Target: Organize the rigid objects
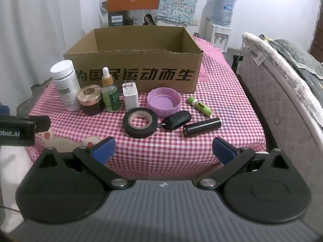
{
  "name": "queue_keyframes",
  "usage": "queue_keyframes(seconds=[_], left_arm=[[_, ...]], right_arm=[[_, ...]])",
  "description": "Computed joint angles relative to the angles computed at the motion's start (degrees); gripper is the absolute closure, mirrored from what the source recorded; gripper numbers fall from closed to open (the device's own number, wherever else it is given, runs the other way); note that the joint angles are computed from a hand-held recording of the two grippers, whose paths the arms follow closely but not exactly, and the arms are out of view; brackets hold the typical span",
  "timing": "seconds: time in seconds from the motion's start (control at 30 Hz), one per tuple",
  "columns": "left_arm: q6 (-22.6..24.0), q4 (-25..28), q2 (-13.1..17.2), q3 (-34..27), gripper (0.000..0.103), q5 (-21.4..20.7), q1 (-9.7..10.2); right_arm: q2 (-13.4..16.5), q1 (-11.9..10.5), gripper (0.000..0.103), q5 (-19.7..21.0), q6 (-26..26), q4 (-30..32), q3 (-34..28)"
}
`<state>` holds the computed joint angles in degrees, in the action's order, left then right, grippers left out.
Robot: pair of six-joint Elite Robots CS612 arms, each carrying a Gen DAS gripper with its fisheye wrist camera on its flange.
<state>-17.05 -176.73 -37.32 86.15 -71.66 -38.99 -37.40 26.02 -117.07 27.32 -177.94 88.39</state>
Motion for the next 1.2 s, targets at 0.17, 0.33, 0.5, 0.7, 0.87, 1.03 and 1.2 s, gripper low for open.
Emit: queue_keyframes(seconds=[0.17, 0.33, 0.5, 0.7, 0.87, 1.03, 1.2], left_arm=[[-0.14, 0.07, -0.01, -0.02, 0.000, -0.34, 0.06], [0.11, -0.61, -0.04, 0.39, 0.000, -0.36, 0.41], [0.13, -0.79, -0.22, 0.86, 0.000, -0.74, 0.82], [-0.15, 0.92, 0.12, -0.22, 0.000, -0.51, 0.12], [0.07, 0.89, 0.04, -0.23, 0.000, -0.78, 0.16], [0.05, 1.02, 0.05, -0.29, 0.000, -0.77, 0.16], [-0.09, 1.03, 0.09, -0.30, 0.000, -0.77, 0.16]], right_arm=[[-0.11, -0.02, 0.001, 0.11, 0.47, 0.70, -0.13], [-0.30, -0.09, 0.001, 0.27, 0.01, 0.87, -0.08], [-0.16, 0.04, 0.001, 0.11, -0.62, 0.51, -0.10], [-0.19, 0.09, 0.001, -0.06, -0.51, 0.95, -0.27], [-0.21, 0.07, 0.001, -0.24, -0.43, 1.02, -0.23], [-0.21, 0.05, 0.001, -0.21, -0.49, 1.02, -0.22], [-0.18, 0.04, 0.001, -0.22, -0.76, 0.72, -0.20]])
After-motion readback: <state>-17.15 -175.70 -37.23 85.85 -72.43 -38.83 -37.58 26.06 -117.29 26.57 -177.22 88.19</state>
